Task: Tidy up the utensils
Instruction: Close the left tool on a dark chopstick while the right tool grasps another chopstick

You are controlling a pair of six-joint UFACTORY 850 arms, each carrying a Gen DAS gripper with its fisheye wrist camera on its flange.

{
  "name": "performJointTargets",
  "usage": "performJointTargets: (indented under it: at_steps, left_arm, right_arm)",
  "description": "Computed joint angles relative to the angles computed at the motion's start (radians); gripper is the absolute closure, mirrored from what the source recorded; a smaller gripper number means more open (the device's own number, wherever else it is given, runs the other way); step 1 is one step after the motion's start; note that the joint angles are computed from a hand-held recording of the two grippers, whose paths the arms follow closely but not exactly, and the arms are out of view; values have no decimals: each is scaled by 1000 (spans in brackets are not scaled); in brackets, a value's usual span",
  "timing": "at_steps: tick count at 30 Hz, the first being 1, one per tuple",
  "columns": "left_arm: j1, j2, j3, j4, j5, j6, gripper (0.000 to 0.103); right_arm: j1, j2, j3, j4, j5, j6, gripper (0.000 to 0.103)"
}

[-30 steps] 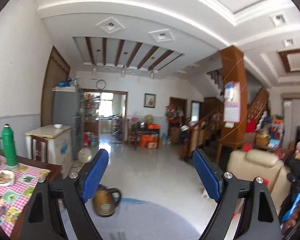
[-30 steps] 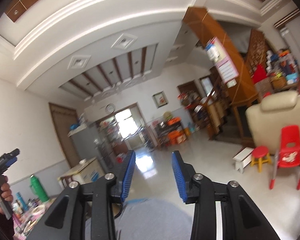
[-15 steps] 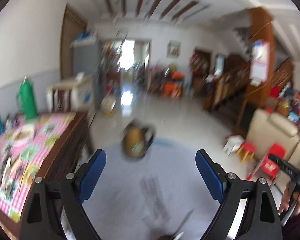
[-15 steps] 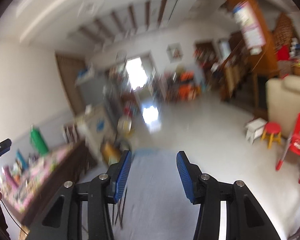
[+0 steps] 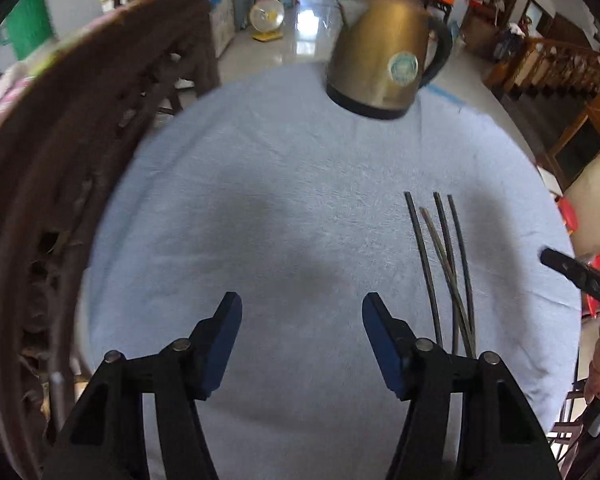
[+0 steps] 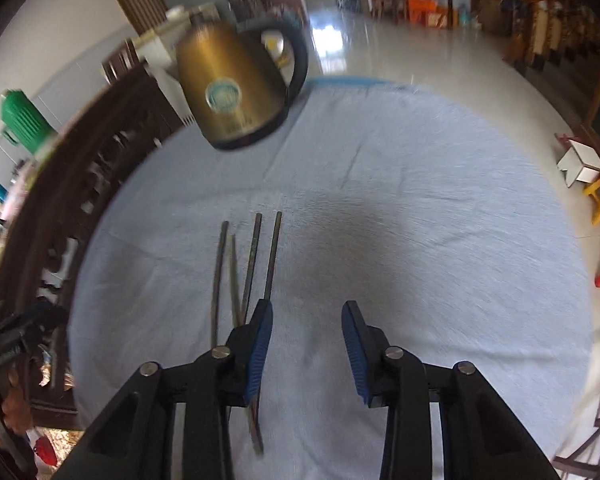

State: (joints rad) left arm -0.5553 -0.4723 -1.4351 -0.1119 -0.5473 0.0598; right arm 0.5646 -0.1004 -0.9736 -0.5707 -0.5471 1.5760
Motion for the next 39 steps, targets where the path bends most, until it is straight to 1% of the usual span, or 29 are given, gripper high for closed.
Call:
performJointTargets:
  at_steps: [1,4,7,8,9,11,13,14,16,20,25,27,29,30,31,32,34,35,37,38,39]
  left_arm:
    - [-9,-25,-20,1,-1,0,39]
    - [-38,-103,-98,30,-21,-33,39]
    - [-59,-194,-193,39,-53,-52,44]
    - [-61,-209,-213,36,-66,-51,47]
    - [-65,-232,-242,37,-80,-54,49]
    - [-75,-269,-287,39,-104,-61,50]
    - [-82,-294,-318,20,-119,-56,50]
    - [-85,-307,-332,11,-123,-52,50]
    - [-93,-324,-355,5,-134,-51,50]
    - [-106,-369,-420,2,-161,-70,50]
    - [-120,-422,-499,19,-196,-112,50]
    - [-126,-449,-537,39,-217,-135,50]
    - [-131,-474,-570,51,-236,-151,49]
    - [-131,-476,-571,48,-219,-154,49]
    - [-132,-485,-586,53,-220,-158,49]
    - [-133,-508,-622,57,-231,-163,49]
    - [-133,-527,-651,60,-232,-163,49]
    - [-134,-533,-659,61,-229,-159,50]
    - [-132,-549,-683,58,-227,-142,55]
    - [-131,-554,-693,65,-229,-140,62]
    - [-131,-572,-721,95,-253,-157,75]
  right_arm:
    - [-26,-33,-15,26,22,-34,65]
    - [-86,-132,-93,108,29,-149,69]
    - [-127,-222,-173,177,47,-236,72]
    - [-137,-241,-189,186,51,-248,73]
    - [-141,-259,-205,194,48,-259,73]
    - [-143,-293,-238,218,34,-289,74]
    - [-137,-321,-261,225,14,-312,79]
    - [-130,-320,-260,178,9,-275,80]
    - [-124,-327,-265,156,-20,-258,91]
    - [-122,-308,-226,122,12,-233,97]
    - [-138,-236,-134,173,85,-258,99]
    - [-154,-205,-96,231,134,-295,99]
    - [-177,-167,-47,329,224,-364,97]
    - [-183,-148,-26,329,264,-356,95]
    - [-184,-139,-18,287,276,-313,95]
    - [-182,-135,-19,238,269,-268,95]
    - [-180,-133,-25,229,271,-281,94]
    - [-177,-138,-36,249,255,-305,94]
    - [-177,-165,-67,306,236,-382,94]
    - [-181,-181,-85,322,224,-414,93]
    - [-180,-198,-104,308,206,-403,91]
